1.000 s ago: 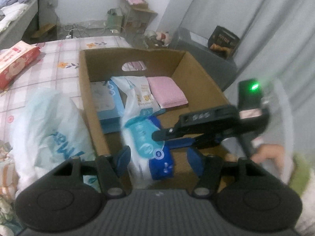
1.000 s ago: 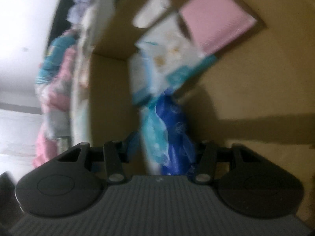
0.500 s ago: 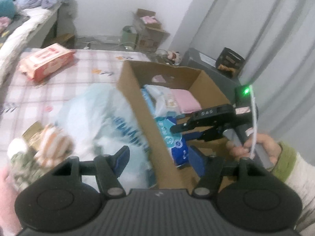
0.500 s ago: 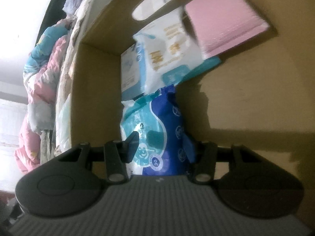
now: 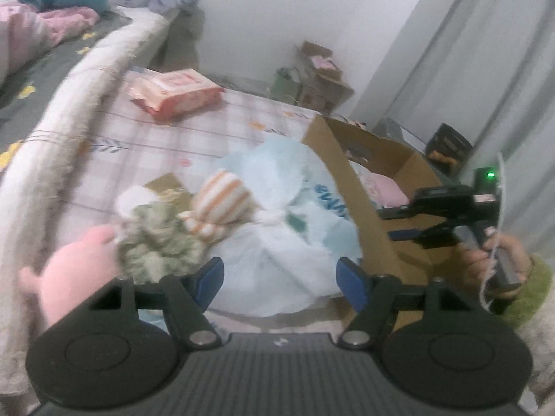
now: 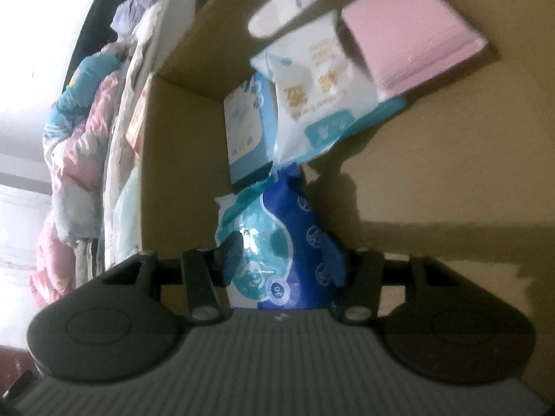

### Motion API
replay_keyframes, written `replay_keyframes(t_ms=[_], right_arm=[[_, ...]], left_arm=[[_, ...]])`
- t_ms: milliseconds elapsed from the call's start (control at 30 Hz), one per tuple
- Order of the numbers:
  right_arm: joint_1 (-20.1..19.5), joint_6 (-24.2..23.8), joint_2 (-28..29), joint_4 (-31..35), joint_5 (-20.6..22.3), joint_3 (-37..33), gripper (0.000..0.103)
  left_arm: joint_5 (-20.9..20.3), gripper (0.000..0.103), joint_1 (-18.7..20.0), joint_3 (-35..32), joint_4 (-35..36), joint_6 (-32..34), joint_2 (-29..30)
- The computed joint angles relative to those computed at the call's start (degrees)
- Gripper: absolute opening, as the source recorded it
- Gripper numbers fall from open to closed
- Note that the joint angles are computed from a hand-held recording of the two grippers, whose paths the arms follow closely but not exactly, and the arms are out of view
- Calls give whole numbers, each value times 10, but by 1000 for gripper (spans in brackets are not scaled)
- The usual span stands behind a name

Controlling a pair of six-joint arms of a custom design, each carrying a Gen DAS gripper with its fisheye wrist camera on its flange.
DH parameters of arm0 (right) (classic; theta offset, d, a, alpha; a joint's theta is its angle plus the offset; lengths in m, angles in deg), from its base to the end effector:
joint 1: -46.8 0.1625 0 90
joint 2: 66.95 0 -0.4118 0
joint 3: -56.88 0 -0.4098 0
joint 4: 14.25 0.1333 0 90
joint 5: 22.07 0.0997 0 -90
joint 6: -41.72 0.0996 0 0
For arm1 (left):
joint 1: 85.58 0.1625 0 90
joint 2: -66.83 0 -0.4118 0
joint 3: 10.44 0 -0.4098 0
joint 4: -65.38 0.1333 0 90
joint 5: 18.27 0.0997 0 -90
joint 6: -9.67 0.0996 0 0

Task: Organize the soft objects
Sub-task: 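Open the right gripper to release the wipes pack in the box, then move the right gripper back to the pink plush toy on the bed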

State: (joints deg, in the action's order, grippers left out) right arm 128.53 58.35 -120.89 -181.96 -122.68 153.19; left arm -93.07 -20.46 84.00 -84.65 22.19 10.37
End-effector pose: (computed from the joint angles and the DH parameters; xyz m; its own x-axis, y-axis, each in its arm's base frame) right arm 0.0155 -0.6925 0.1970 -0.8837 0.4675 -0.0216 0.3864 0.7029 -0.5972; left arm -0.1411 -0.6831 0.2019 -0.8105 0.4915 -0.3186 0.5794 0.7522 -0.3138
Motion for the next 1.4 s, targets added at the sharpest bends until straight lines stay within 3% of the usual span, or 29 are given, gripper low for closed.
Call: replay_keyframes(t_ms=[267, 433, 633, 767, 867, 1200, 1400], right_arm=[[50, -35, -33, -81, -66, 37, 52], [94, -83, -24, -91, -60, 25, 54], [136, -113, 33, -13, -5, -35, 55], [152, -122, 101, 58, 58, -101, 55], [159, -119, 160, 106, 79, -163, 55], [171, -108, 321, 226, 71, -369, 55], [181, -110, 390, 295, 28, -473, 55]], left_arm=[[20, 74, 18, 39, -55, 23, -39], [32, 74, 28, 55, -73, 27, -51], [71, 72, 37, 68, -106, 37, -53], [85, 67, 44, 65, -103, 40, -50], [97, 65, 49, 62, -109, 41, -46], [109, 60, 71, 25, -87, 19, -20], [101, 60, 74, 27, -98, 32, -18]])
